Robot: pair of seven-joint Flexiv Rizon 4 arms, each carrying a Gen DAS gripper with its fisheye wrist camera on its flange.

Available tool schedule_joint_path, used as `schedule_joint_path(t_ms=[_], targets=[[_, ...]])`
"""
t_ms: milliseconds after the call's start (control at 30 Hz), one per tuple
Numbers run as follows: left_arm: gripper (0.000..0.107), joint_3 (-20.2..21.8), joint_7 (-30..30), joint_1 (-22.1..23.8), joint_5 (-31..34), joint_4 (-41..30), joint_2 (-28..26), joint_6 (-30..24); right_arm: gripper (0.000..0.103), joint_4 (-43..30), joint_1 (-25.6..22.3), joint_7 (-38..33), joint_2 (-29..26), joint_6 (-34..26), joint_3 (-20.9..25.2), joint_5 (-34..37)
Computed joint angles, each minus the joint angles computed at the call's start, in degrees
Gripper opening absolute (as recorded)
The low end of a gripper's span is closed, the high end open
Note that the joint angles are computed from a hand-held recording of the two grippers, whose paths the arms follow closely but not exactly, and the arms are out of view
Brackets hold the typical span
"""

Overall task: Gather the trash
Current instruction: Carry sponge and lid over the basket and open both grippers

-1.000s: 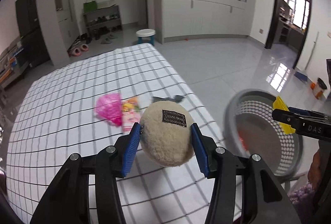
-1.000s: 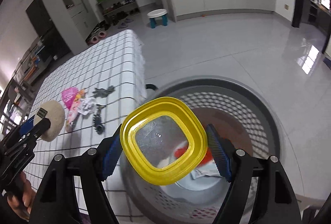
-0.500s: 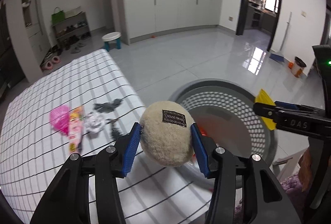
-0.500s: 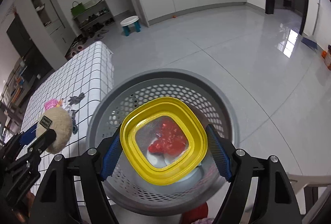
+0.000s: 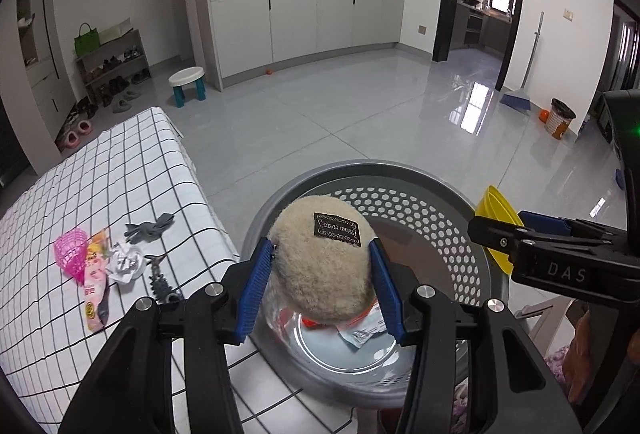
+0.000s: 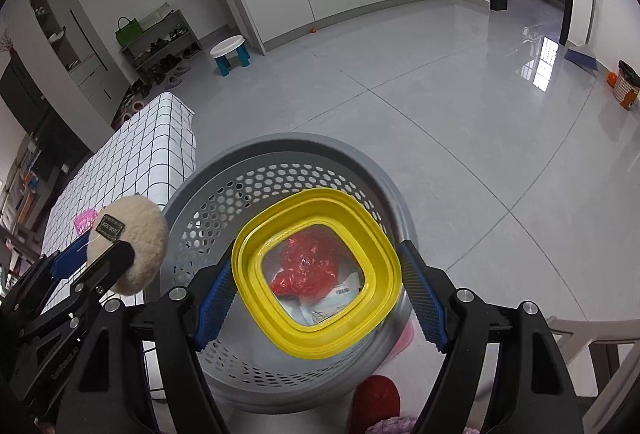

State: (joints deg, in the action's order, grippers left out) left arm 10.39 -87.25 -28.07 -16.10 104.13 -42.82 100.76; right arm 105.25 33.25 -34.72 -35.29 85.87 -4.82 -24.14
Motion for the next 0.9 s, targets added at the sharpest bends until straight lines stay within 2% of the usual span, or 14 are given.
schedule_joint_path(t_ms=[167,233,300,400,900], targets=[[0.052,-0.98,0.0,0.89,0.45,-0.71,-0.38,-0.73,0.075,0.33,0.66,0.37,0.11,0.55,-0.72,-0.02],[0.06,0.18,-0.48,0.06,0.32,-0.62,-0.44,-0.4,0.075,-0.01,0.19,0.12,-0.11,0.3,0.01,0.26],[0.066,1.82,-0.89,-1.19,-0.09,-0.71,-0.64,-0.22,0.08,-0.22,-0.4,-0.22,-0.26,0.64,0.79,0.68],[0.067,1.68,-1.06,-0.78,-0.25,-0.2,-0.26,-0.04,0.08,0.01,0.56,0.45,-0.2,1.5,-0.43,0.96],[0.067,3.86,-2.6,-2.07,-1.61,2.01,0.56,0.08,0.081,-0.8,1.06,0.33,-0.58,0.26,-0.72,0.53]])
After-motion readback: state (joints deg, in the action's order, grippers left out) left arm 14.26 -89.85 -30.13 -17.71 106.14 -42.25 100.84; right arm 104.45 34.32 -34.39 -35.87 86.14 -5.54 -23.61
